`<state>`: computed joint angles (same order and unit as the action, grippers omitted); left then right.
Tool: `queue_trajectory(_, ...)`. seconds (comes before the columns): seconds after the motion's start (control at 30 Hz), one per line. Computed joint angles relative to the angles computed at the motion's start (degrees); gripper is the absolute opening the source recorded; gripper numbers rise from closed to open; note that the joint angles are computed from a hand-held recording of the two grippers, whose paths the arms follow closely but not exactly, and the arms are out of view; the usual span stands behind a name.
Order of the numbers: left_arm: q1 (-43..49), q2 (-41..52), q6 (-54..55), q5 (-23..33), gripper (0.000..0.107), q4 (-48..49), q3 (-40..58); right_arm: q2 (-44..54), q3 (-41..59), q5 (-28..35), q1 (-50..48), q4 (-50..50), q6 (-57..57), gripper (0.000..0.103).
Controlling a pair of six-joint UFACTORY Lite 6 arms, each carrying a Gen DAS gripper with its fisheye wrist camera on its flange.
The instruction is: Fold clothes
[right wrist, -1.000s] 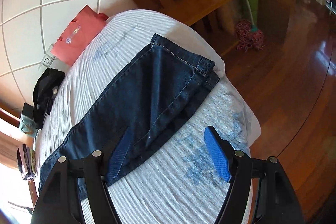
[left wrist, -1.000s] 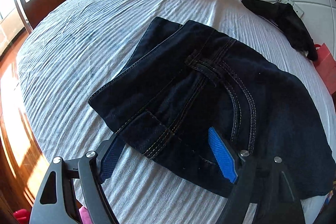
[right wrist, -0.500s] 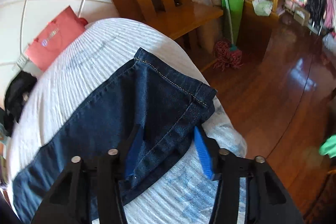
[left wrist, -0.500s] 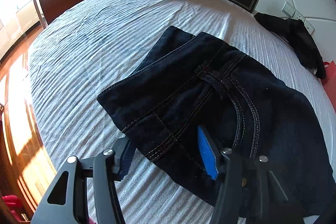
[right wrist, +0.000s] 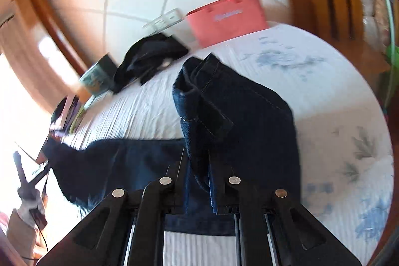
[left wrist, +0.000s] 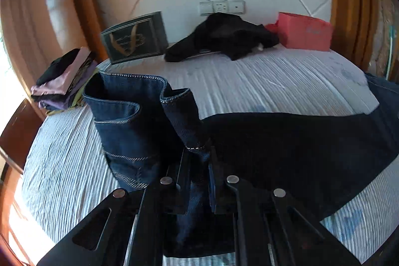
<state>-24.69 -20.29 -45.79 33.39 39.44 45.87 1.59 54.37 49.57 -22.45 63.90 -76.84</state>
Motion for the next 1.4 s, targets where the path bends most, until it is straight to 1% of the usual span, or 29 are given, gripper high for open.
queue_trajectory(0.03, -5.2, 4.0, -2.5, 1.0, 0.010, 1.9, 2.0, 0.0, -1.9, -1.0, 3.4, -0.5, 0.4, 0.012)
queue_trajectory(0.1, -13.6, 13.2, -4.3, 2.3, 0.014, 3.4, 7.1, 2.7, -4.8, -3.4, 9.8, -1.3, 1.2, 0.016)
queue_trajectory(0.13, -16.6, 17.0, -4.7, 2.6, 0.014, 3.6, 7.7, 4.7, -5.5, -5.7, 13.1, -2.1, 2.3, 0.020)
queue_trajectory(0.17, -19.2, 19.8, -3.0, 2.7, 0.028, 2.2, 8.1, 6.9, -5.8, -8.7, 16.0, -3.5, 4.1, 0.032)
queue_trajectory(0.2, -21.9, 23.1, -1.8, 2.7, 0.045, 1.4, 8.7, 8.1, -6.7, -10.5, 17.4, -3.4, 3.8, 0.035)
queue_trajectory(0.23, -24.6, 25.0, -2.8, 2.9, 0.046, 2.9, 8.5, 7.7, -7.7, -10.8, 17.2, -2.2, 2.3, 0.036)
queue_trajectory(0.27, -26.5, 24.4, -2.0, 4.3, 0.049, 2.9, 9.1, 7.5, -7.3, -9.2, 15.8, -2.2, 2.5, 0.042)
queue_trajectory(0.3, -26.4, 23.4, 0.8, 3.3, 0.050, 0.4, 8.8, 7.9, -6.1, -6.8, 14.0, -3.2, 3.8, 0.047)
queue_trajectory(0.33, -25.7, 22.2, 5.9, 3.1, 0.051, -4.4, 9.4, 8.3, -4.8, -4.4, 12.2, -4.1, 5.0, 0.057)
queue_trajectory(0.4, -24.2, 16.9, 13.7, 4.4, 0.053, -12.4, 9.7, 7.4, -2.9, -1.1, 8.0, -5.4, 5.8, 0.057)
queue_trajectory(0.47, -22.1, 10.1, 20.1, 6.5, 0.054, -19.2, 9.8, 6.8, -0.5, 1.5, 3.7, -6.7, 6.4, 0.059)
queue_trajectory(0.53, -19.5, 4.4, 25.8, 9.5, 0.057, -25.4, 11.1, 7.8, 2.9, 3.1, 0.5, -8.5, 8.1, 0.059)
queue_trajectory(0.6, -15.4, 0.4, 29.3, 13.1, 0.060, -29.4, 13.0, 9.6, 5.8, 4.4, -1.1, -10.0, 9.8, 0.059)
queue_trajectory(0.7, -4.5, -3.0, 35.8, 16.5, 0.062, -33.5, 16.3, 10.4, 6.8, 5.3, -0.7, -10.5, 11.1, 0.059)
queue_trajectory(0.77, 4.8, -3.2, 40.5, 16.8, 0.065, -34.5, 17.3, 10.0, 6.1, 6.3, 0.6, -9.7, 11.3, 0.059)
queue_trajectory(0.87, 17.6, -0.2, 47.8, 15.3, 0.065, -39.4, 17.5, 6.7, 3.2, 6.5, 6.3, -7.8, 12.5, 0.059)
queue_trajectory(0.93, 24.3, 3.6, 53.0, 13.0, 0.065, -43.4, 17.1, 4.5, 1.7, 5.6, 11.3, -6.7, 14.8, 0.059)
queue_trajectory(1.0, 28.6, 7.6, 58.0, 10.4, 0.065, -47.5, 16.2, 2.6, 0.4, 5.0, 16.1, -4.8, 17.1, 0.061)
queue_trajectory(1.07, 31.6, 10.3, 63.8, 9.3, 0.065, -52.0, 15.9, 1.5, -0.5, 3.6, 21.4, -2.2, 19.7, 0.068)
queue_trajectory(1.1, 32.8, 11.7, 66.4, 9.0, 0.065, -53.6, 16.0, 1.6, -0.4, 2.3, 24.6, -0.8, 21.0, 0.068)
queue_trajectory(1.2, 35.6, 16.4, 72.3, 7.6, 0.065, -57.0, 17.2, 4.2, 2.1, -3.7, 35.0, 2.8, 24.9, 0.069)
queue_trajectory(1.23, 36.8, 18.2, 74.9, 7.5, 0.065, -58.8, 18.1, 5.9, 3.6, -5.3, 38.2, 4.0, 26.0, 0.072)
queue_trajectory(1.27, 37.6, 19.7, 77.1, 7.6, 0.065, -60.2, 19.0, 8.1, 5.6, -6.6, 41.3, 5.0, 27.0, 0.078)
queue_trajectory(1.3, 38.4, 21.2, 79.2, 7.7, 0.065, -61.5, 20.0, 10.4, 7.8, -7.7, 44.1, 6.0, 28.0, 0.080)
queue_trajectory(1.33, 39.0, 22.6, 81.0, 7.8, 0.065, -62.6, 20.9, 12.8, 10.3, -9.5, 47.0, 5.6, 29.8, 0.081)
queue_trajectory(1.4, 39.0, 24.7, 83.7, 8.4, 0.065, -64.1, 22.2, 18.2, 15.9, -13.2, 52.2, 1.5, 35.7, 0.081)
